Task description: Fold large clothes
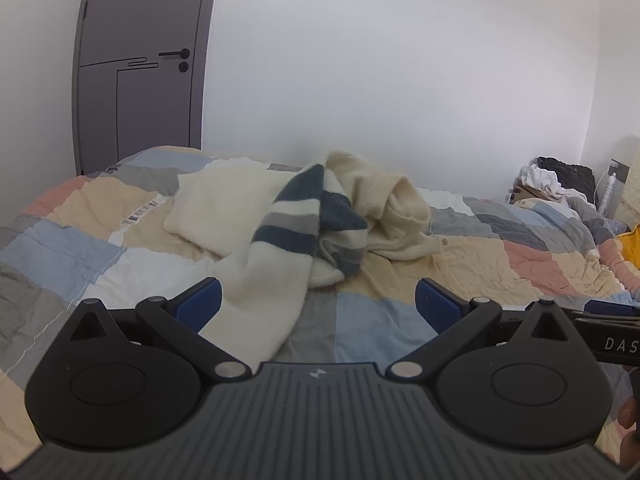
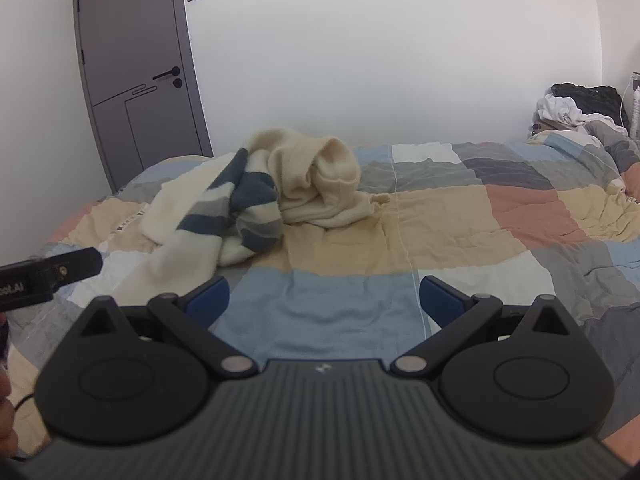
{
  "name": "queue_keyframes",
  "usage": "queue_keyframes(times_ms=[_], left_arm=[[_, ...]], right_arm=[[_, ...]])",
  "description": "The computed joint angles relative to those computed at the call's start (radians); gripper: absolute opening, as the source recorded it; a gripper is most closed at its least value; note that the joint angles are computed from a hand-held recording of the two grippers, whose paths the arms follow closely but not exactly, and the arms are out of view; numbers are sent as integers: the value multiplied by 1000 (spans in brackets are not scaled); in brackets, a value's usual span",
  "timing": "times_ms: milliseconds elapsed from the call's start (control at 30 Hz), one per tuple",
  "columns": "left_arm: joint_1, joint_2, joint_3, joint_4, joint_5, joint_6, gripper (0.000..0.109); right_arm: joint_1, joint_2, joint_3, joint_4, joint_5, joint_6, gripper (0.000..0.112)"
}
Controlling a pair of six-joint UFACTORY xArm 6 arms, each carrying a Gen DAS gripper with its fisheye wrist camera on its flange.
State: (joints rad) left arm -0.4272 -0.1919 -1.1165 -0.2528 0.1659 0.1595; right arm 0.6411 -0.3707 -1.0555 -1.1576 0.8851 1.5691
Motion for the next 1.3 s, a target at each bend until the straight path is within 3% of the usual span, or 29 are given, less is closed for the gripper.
queue_keyframes(times_ms=[167,300,367,433,500,567,667,867,967,1067,1133,1200,1233,1300], left_arm=[[3,105,-147,10,61,9,103],[21,238,-331,126,148,-62,103],[25,311,-420,32,173,11,103],[36,412,-550,-150,269,139,103],[55,527,-688,-179,376,124,103],[64,605,-765,-208,410,123,103],[68,681,-817,-285,404,180,103],[63,794,-867,-382,309,298,103],[50,821,-861,-375,213,334,102],[35,848,-865,-396,86,389,101],[40,884,-899,-287,52,284,100],[55,923,-956,-227,80,182,96],[65,946,-993,-216,118,155,93],[83,990,-1064,-151,190,62,82]], right_arm=[[-53,32,-61,31,-40,-48,103],[-125,97,-159,127,-80,-100,103],[-170,142,-213,152,-115,-91,103],[-220,189,-254,122,-185,-24,103],[-273,254,-304,154,-261,-58,103],[-299,345,-384,163,-247,-71,103],[-336,455,-455,195,-260,-78,103],[-408,604,-514,133,-413,4,92],[-430,671,-574,83,-426,-6,79],[-454,722,-634,-57,-424,56,76],[-477,761,-675,-130,-462,88,74],[-491,802,-716,-213,-482,115,62],[-494,821,-732,-219,-484,106,59],[-504,865,-770,-127,-499,40,45]])
